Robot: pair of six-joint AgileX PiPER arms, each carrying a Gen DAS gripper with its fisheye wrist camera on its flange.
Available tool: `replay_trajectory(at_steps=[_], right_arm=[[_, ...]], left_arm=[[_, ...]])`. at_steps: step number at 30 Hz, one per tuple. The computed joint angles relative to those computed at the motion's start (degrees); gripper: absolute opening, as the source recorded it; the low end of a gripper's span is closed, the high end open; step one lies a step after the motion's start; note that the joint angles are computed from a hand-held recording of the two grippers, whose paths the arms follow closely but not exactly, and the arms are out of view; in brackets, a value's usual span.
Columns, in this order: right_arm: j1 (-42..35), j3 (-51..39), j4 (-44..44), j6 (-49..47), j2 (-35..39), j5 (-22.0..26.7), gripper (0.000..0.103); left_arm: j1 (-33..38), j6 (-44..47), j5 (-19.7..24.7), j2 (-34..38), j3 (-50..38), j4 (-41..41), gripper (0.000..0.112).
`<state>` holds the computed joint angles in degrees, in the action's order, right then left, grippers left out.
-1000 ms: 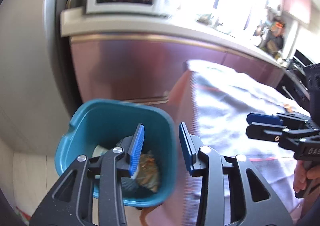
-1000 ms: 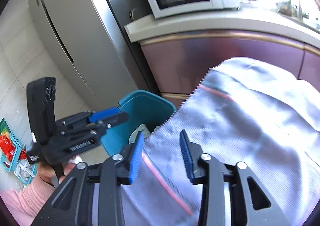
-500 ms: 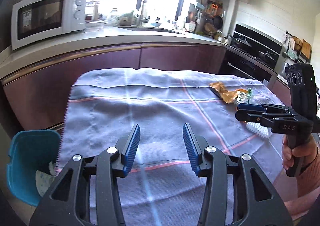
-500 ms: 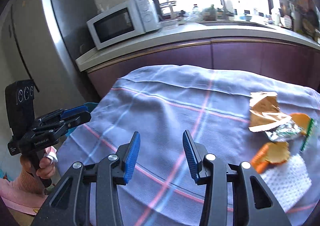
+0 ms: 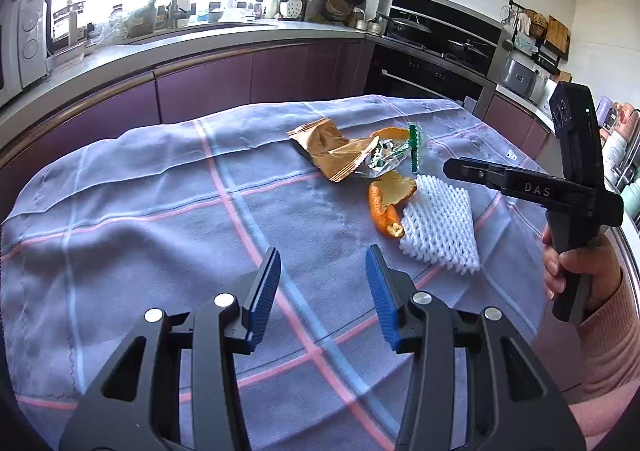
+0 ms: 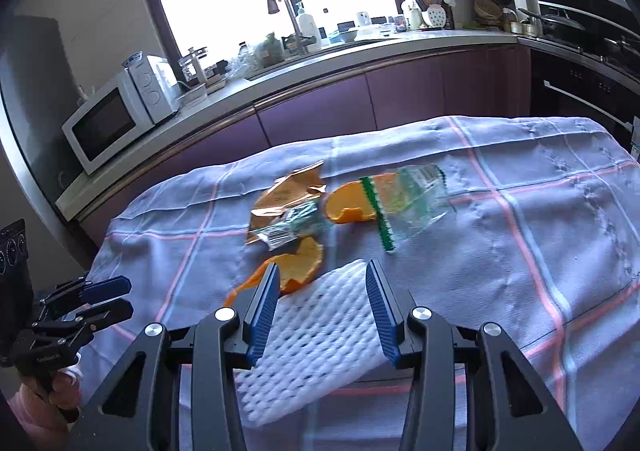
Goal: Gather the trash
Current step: 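Lift both open tools away from the bin back over the table, then grasp a green-printed wrapper with the left tool while the right tool grasps another wrapper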
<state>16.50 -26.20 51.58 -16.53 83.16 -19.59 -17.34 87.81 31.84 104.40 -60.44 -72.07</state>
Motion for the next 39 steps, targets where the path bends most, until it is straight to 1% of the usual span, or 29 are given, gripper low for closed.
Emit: replay_trajectory(at_steps=[1,2,3,5,7,8,10,14,18,20,21,22,23,24,26,28,29,35,39], right_arm=[[-1.27,-0.21,-0.5,-0.16,0.44,0.22,0.043],[-2.77,-0.36,-2.95,1.56,0.96,0.54,0.043],[-4.14,-0.66,-5.05,3.05,1.64,0.68,0.045],[-6.56,-1.76,-6.58,3.13,3.16,0.82,0.051],[-8.95,-3.36,-10.81,5.63,4.83,1.89,0.052],[-9.52,-4.22,-10.8,5.18,5.71,2.01,0.054],[-10.56,-6.08,-9.87,3.47,7.2,2.75,0.055],[-11.06,-9.76,-2.12,-5.79,9.87,4.06,0.058],[-10.91,-12.26,6.28,-14.8,12.15,4.7,0.058],[-10.97,-12.65,6.94,-15.61,12.73,4.87,0.058],[-11.01,-12.8,7.94,-16.51,12.98,4.82,0.057],[-11.07,-12.74,7.97,-16.38,13.01,4.95,0.053],[-11.35,-12.55,7.01,-15.25,12.88,5.22,0.047],[-11.59,-12.21,5.71,-13.83,12.72,5.22,0.044],[-11.89,-11.04,2.06,-10.23,11.96,4.9,0.035],[-12.26,-9.82,-1.65,-6.56,11.19,4.72,0.03],[-12.51,-9.27,-3.74,-4.5,10.77,4.73,0.028],[-12.04,-5.2,-5.19,-2.29,6.72,2.73,0.024],[-12.03,-2.09,-9.9,2.71,2.19,2.43,0.022]], left_arm=[[-1.38,-1.74,-0.3,1.29,-1.99,1.27,0.044],[-2.52,-3.37,-1.02,1.73,-3.06,2.41,0.044],[-3.98,-5.25,-2.0,2.54,-4.66,3.79,0.044],[-6.25,-9.53,-2.59,4.33,-8.05,6.95,0.044],[-8.63,-13.88,-3.43,6.21,-11.57,10.38,0.044],[-9.91,-16.35,-4.43,7.0,-13.07,12.42,0.043],[-11.8,-20.05,-5.21,8.97,-16.23,15.56,0.042],[-14.73,-26.55,-5.7,12.51,-22.13,21.89,0.041],[-16.57,-30.79,-4.44,15.87,-27.21,26.67,0.04],[-17.17,-32.13,-3.72,16.99,-28.83,28.46,0.04],[-17.47,-33.01,-3.29,17.63,-29.75,29.46,0.035],[-17.75,-33.8,-2.9,18.25,-30.61,30.36,0.032],[-17.83,-34.22,-2.21,18.83,-31.44,30.68,0.028],[-17.86,-34.84,-1.58,19.27,-32.14,30.83,0.026],[-17.51,-33.26,-0.62,19.6,-32.34,28.66,0.02],[-17.53,-32.66,-1.06,19.71,-32.39,27.87,0.02],[-17.38,-31.93,-0.88,19.65,-32.26,27.13,0.02],[-16.07,-25.51,-1.44,17.01,-28.2,21.14,0.019],[-14.01,-19.17,-0.03,13.71,-23.88,14.86,0.019]])
